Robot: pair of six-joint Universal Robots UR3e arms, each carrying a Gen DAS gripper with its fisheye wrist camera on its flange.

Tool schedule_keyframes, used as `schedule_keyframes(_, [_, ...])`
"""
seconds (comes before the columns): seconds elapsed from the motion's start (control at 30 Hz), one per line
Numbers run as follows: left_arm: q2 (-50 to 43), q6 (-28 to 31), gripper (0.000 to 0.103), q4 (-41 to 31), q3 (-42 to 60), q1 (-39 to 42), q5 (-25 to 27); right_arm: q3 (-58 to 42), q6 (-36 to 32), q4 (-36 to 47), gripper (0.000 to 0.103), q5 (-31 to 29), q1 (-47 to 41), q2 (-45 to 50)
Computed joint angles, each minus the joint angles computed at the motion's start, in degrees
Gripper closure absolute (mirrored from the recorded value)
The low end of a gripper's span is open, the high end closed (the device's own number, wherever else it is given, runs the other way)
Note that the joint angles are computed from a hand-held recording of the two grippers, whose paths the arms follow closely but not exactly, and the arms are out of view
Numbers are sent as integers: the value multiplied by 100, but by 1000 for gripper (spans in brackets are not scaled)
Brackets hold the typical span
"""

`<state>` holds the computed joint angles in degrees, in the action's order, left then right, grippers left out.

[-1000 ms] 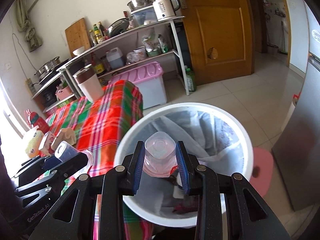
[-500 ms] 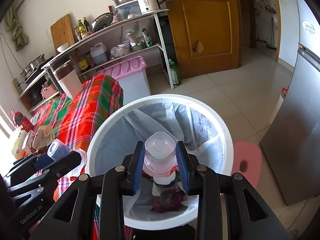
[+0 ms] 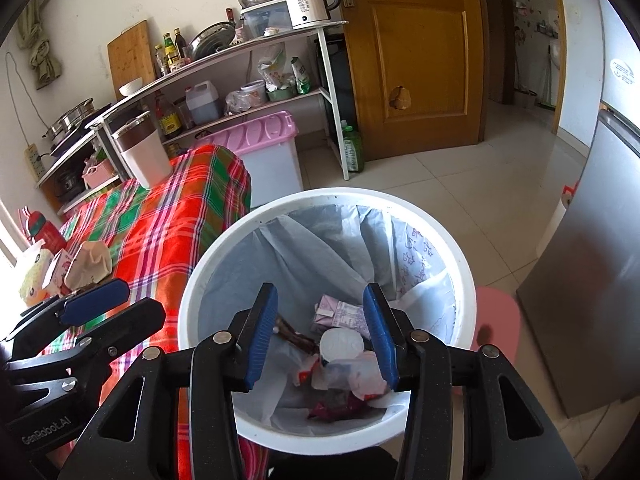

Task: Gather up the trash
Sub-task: 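Move both tools back over the table toward the yellow snack bag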

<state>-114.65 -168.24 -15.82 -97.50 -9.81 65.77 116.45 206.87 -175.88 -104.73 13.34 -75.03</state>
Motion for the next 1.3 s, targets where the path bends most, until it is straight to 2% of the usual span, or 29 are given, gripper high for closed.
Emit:
schedule_keyframes(0.9, [1052,262,45,705,-1649,1235,-494,-1091,107,462,57,-868,1032,531])
schedule_keyframes(1.3, [1444,473,44,867,-2252,2147,-723,-2002,43,717,57,-906,1470,1115])
